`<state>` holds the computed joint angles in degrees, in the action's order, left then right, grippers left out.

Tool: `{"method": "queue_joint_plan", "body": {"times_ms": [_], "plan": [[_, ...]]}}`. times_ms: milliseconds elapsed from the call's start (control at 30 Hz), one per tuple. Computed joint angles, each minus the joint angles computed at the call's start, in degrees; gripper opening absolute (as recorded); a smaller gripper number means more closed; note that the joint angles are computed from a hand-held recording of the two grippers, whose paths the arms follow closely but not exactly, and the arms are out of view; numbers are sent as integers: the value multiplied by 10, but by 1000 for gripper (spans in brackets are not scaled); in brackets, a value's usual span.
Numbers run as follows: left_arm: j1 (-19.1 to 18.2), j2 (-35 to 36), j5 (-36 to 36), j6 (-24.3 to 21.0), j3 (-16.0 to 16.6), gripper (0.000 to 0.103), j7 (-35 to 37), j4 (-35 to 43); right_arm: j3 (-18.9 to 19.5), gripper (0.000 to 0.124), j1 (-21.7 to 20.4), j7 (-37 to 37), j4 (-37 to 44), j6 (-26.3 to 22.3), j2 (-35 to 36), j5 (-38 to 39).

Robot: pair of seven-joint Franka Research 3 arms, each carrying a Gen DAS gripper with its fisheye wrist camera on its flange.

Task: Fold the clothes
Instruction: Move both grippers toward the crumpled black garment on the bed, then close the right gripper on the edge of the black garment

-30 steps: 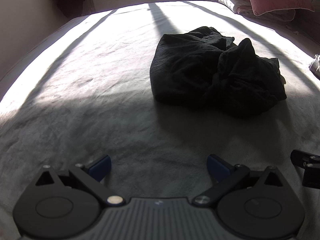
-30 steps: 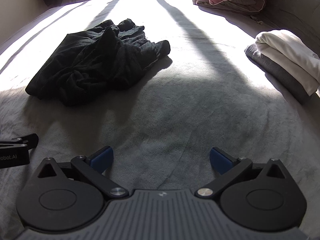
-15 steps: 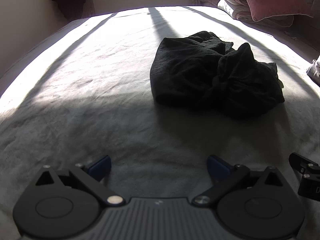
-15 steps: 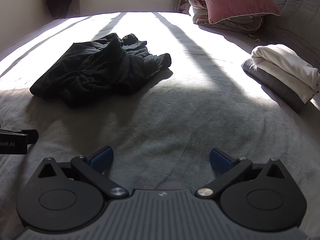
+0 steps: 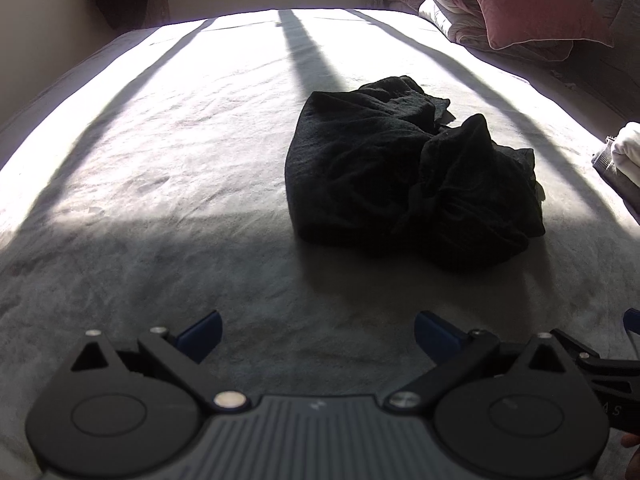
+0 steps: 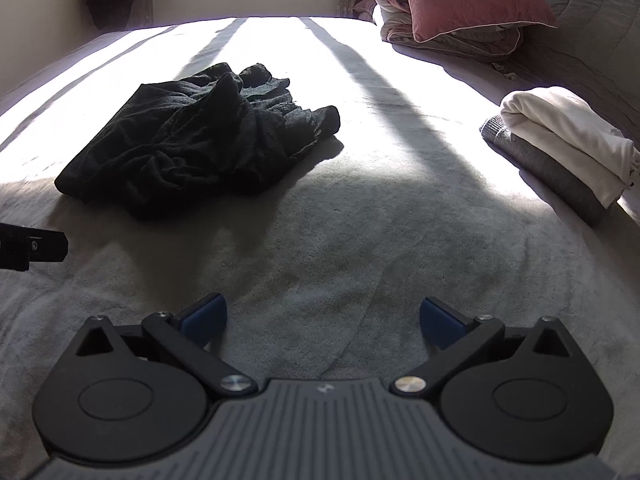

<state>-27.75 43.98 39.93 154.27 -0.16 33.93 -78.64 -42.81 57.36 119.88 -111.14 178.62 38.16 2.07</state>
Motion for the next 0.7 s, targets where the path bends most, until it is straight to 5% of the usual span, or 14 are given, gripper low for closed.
{"method": "queue_joint_plan", "body": {"times_ms": [167,367,700], "plan": [[11,-9,-4,14,4,103,-15,-8,109,103,-108,-35,61,-68,-33,-10],[58,-6,-69,12,-37,102,41,-5,172,103,-171,-35,160,-104,-10,-37],[68,-11,-100,29,-30,102,54,-14,262,100,-255,-9,337,-167,72,-73]]}}
